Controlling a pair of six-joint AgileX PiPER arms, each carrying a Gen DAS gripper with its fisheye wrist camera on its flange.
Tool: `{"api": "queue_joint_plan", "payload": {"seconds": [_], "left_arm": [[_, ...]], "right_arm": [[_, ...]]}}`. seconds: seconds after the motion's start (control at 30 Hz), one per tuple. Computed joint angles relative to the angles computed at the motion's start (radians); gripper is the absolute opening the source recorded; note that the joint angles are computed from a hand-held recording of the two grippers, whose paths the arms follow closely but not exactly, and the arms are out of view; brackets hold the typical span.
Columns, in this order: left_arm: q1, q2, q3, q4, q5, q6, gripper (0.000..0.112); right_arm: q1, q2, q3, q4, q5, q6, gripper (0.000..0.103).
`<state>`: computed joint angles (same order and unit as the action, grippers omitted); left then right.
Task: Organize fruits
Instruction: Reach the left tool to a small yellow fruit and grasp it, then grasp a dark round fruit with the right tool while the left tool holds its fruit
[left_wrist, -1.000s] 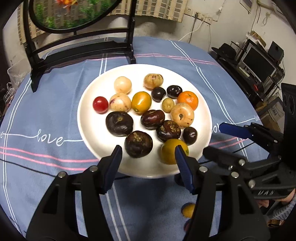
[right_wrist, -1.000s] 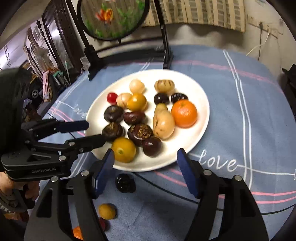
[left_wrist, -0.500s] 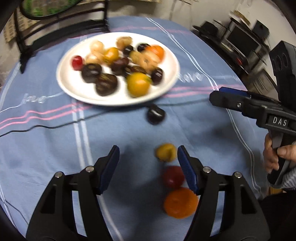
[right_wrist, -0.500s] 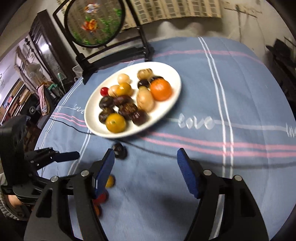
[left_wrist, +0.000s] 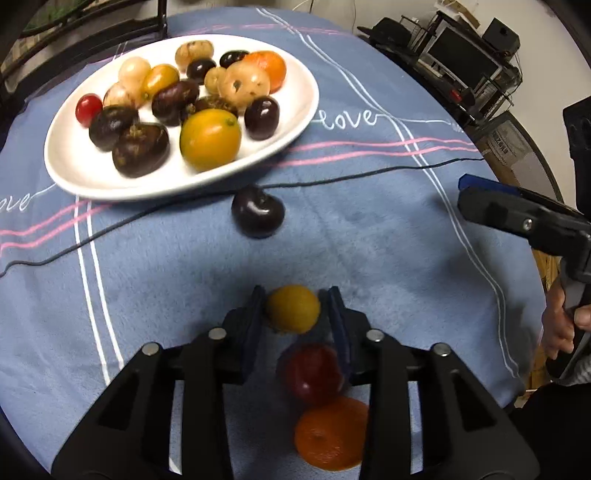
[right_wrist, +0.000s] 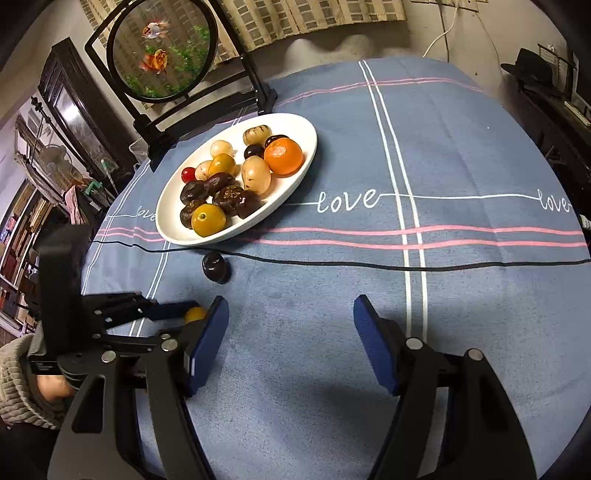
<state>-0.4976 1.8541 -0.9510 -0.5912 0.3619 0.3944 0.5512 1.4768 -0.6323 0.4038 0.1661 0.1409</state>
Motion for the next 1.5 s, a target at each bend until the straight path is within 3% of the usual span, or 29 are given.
{"api": "queue_joint_plan", "payload": {"seconds": [0.03,0.2,0.43,0.77,0.87,0.93,1.13,1.3,1.5], "left_arm": [[-0.004,-0.006,0.006,0.018,-0.007,-0.017,0.03],[0.016,-0.055,0.054,0.011,-0.04,-0.034,0.03],[0.072,-0.172,0.168,0.205,-0.089,-0.254,0.03],[0.159,-0.268,0.347,0.255,-0.144,-0.348,0.03],[0.161,-0.283,0.374,0.249,-0.16,-0.345,0.029],[0.157,-0.284,0.38,0.258,-0.17,-0.361,0.03],[0.158,-0.278,0.388,0.231,-0.196,-0.343,0.03],[0.138,-0.268,0.383,0.362,-0.206,-0.478,0.03],[0.127,-0.264,0.386,0.442,-0.22,-0.556,0.03]], "right_arm": [[0.005,0.003,-0.003,0.001,-0.001,-0.003,0.07],[0.048,0.057,-0.057,-0.032,0.015,-0.009,0.07],[0.077,0.14,-0.137,0.148,0.045,-0.219,0.07],[0.135,0.303,-0.332,0.035,0.09,-0.189,0.07],[0.141,0.367,-0.412,0.01,0.133,-0.195,0.063],[0.146,0.405,-0.46,-0.054,0.157,-0.147,0.053],[0.152,0.47,-0.526,-0.162,0.185,-0.061,0.046],[0.147,0.478,-0.513,-0.164,0.16,-0.056,0.025],[0.143,0.429,-0.454,-0.084,0.139,-0.104,0.024]]}}
